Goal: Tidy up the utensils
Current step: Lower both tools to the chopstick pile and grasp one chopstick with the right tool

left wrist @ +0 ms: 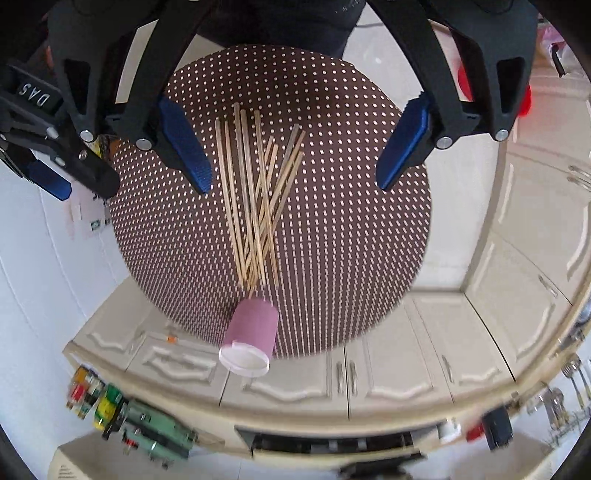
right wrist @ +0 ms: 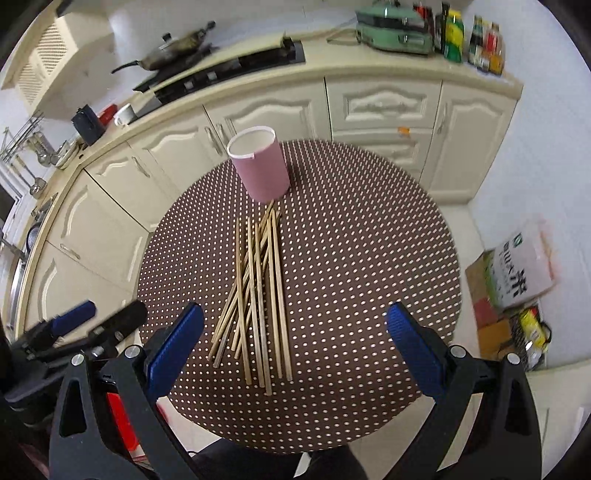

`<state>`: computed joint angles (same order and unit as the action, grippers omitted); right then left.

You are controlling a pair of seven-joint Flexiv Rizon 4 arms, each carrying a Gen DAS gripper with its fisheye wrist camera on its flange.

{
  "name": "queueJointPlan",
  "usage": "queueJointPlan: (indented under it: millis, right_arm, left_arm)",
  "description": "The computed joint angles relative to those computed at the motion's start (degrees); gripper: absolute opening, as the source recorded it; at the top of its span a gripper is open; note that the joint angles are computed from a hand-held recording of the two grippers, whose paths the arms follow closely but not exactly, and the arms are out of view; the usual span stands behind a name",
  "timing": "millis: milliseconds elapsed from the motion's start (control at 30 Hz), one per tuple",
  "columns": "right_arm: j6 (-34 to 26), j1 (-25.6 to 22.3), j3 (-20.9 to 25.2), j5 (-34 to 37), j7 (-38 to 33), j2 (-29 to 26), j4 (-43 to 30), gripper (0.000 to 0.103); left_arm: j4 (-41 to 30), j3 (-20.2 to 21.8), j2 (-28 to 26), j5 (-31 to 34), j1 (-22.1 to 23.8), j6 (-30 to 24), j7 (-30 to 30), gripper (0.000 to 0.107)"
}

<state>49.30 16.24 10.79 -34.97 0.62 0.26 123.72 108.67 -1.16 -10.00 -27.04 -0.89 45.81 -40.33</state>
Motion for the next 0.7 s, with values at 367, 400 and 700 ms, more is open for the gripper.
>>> queueJointPlan:
  millis: [367, 400, 700]
  right_arm:
    - [4.03, -0.61, -2.88, 10.14, -9.01, -10.01, -5.35, 0.081]
    - [4.32, -0.69, -3.16, 11.16, -10.07, -11.17, -6.11, 0.077]
    - [7.6, -2.03, -3.99, 20.64, -18.73, -19.43, -11.87, 0.043]
  left_arm:
    - [-14.11, -0.45, -12.52, 9.08, 0.1, -13.46, -10.25, 0.075]
    - [-15.46, -0.58, -13.76, 9.69, 0.0, -14.36, -10.86, 0.074]
    - [-25.95, -1.81, -22.84, 10.99, -0.2, -24.66, -14.87, 0.063]
